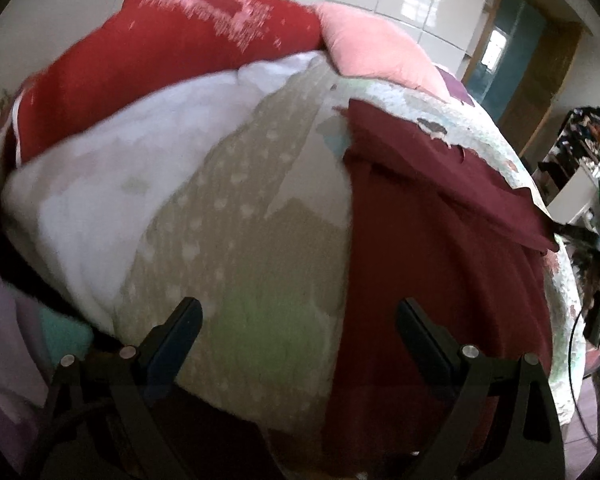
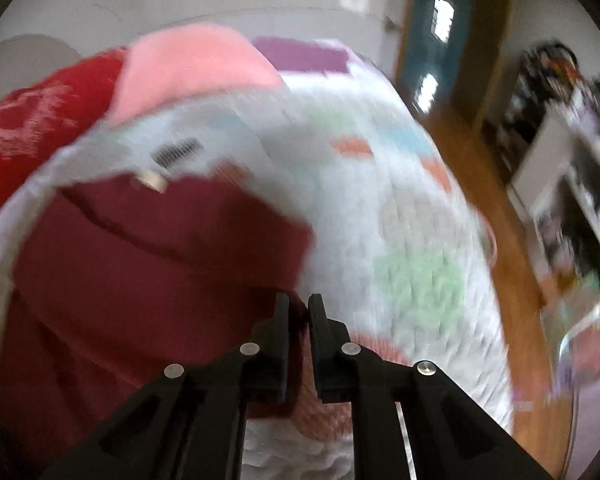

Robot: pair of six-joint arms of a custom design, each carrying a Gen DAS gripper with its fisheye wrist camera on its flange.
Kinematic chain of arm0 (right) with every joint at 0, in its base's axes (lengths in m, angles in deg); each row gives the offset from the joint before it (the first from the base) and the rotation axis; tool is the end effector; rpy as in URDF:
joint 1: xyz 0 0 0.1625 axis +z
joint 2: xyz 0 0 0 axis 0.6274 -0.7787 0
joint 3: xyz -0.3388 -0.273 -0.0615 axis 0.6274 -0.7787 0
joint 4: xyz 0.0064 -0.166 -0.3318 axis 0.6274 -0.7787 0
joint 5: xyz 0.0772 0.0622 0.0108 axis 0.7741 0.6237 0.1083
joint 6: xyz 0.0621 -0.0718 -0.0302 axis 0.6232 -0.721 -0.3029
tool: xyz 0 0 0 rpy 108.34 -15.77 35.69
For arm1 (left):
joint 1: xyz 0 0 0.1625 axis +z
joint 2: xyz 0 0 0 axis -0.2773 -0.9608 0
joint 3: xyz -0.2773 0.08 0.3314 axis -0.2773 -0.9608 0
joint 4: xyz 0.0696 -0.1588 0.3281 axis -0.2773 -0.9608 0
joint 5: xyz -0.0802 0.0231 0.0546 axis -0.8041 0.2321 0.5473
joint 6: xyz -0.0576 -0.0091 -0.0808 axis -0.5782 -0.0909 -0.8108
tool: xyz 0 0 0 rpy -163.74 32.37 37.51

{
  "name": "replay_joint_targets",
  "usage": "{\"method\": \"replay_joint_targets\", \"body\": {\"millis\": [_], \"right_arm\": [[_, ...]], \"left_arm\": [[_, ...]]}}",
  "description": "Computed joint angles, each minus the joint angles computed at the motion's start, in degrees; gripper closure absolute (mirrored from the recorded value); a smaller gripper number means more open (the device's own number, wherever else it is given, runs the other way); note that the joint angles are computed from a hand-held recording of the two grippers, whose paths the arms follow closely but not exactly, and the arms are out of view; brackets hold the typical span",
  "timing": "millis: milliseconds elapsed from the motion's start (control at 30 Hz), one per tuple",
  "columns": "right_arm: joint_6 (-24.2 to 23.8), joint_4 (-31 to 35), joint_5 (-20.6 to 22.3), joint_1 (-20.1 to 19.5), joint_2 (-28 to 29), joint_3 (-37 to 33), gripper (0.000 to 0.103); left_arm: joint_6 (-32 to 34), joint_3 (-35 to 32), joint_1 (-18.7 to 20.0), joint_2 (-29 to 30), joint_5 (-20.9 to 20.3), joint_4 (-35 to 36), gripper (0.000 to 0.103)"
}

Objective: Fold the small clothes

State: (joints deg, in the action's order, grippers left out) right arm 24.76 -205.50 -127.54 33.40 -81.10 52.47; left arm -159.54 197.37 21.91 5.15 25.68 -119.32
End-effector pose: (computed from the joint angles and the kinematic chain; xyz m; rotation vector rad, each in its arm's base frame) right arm -0.0607 -0.5166 0.3503 0.5735 -2.2513 0.5872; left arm -0.2781 -0.2268 -0.0043 -0.2080 2.2355 -0.9600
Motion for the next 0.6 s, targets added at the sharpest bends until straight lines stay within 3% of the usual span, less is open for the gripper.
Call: {"method": "replay_joint_targets", "body": {"millis": [67,100,200,333,433,600], "right_arm": [[1.8,1.3,4.4,-2.4,-1.8,1.1,0.081],[2.4,1.0,6.5,-3.2,-2.7,1.9,0.071],[3.2,0.2,11.5,-5.0,-4.9,3.3,0.05],[3.8,4.5,13.7,-6.4,-7.5,3.9,0.048],[3.2,5.7,15.2,-7.9,-9.0,5.4,0.048],[2.1,7.5,17.5,-11.0,-11.6,7.4,0.046]], "left_arm": [[2.8,-1.7,2.4,-0.9,2.7,1.7,0.006],[4.9,-2.4,3.8,-1.0,4.6,1.3,0.006],[16.7,-5.6,10.3,0.2,11.7,-3.1,0.006],[37.0,-13.4,22.4,4.1,17.1,-10.7,0.006],[49.9,-20.4,30.1,7.2,16.7,-14.6,0.006],[61.2,-28.7,37.1,11.9,12.8,-20.0,0.007]]}}
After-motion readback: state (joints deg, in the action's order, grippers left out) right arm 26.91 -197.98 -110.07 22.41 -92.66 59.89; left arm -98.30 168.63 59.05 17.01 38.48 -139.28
